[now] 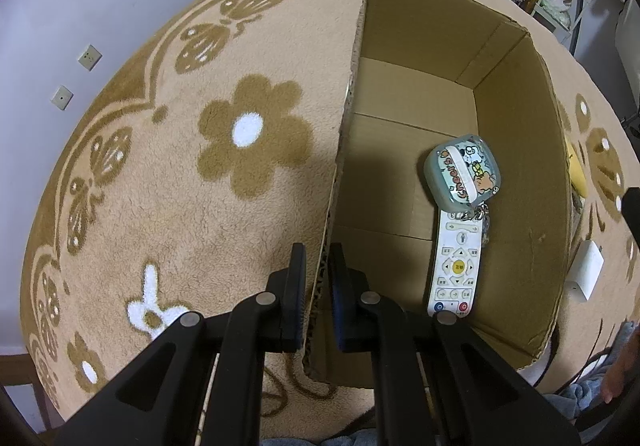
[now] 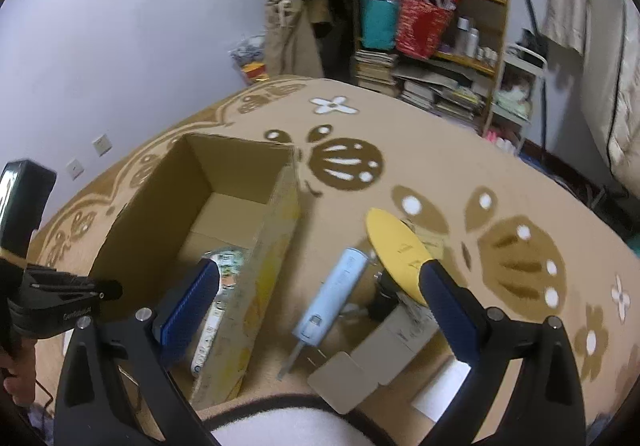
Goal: Organize rigid objects
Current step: 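Move the right tool to the white charger and grasp it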
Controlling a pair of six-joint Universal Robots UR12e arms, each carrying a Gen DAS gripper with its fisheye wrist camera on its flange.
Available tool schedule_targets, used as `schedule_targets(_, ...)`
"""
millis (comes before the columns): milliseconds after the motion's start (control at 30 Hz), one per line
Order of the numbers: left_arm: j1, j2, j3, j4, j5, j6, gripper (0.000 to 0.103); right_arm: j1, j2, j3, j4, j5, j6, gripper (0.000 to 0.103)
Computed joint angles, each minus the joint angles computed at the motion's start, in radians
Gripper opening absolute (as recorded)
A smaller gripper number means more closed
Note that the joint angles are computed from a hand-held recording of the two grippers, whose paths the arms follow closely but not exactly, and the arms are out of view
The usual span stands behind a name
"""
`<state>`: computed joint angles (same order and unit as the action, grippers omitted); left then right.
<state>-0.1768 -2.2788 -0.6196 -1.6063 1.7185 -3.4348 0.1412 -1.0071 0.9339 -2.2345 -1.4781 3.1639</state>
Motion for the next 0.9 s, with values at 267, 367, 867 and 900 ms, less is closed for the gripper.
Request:
schedule_targets(267,0.001,0.002,-0.003,0.003,-0.007,-0.003,0.010,-0.017,-0.031,0.047,0.015,-0.084,0.005,0.103)
schedule_targets(367,0.003,0.008,-0.015,0.014,-0.011,0.001,0.010,-0.024,-0.034,0.052,0.043,-0.134,0.005,0.103)
schedule_targets(867,0.006,0.013,-0.019,0.013,-0.025,-0.013,0.010,-0.070,-0.058,0.106,0.181,-0.173,0.167,0.103)
schedule_targets(900,0.006,0.013,-0.018,0.012,-0.027,-0.018,0.009,-0.070,-0.057,0.106,0.189,-0.170,0.170,0.103)
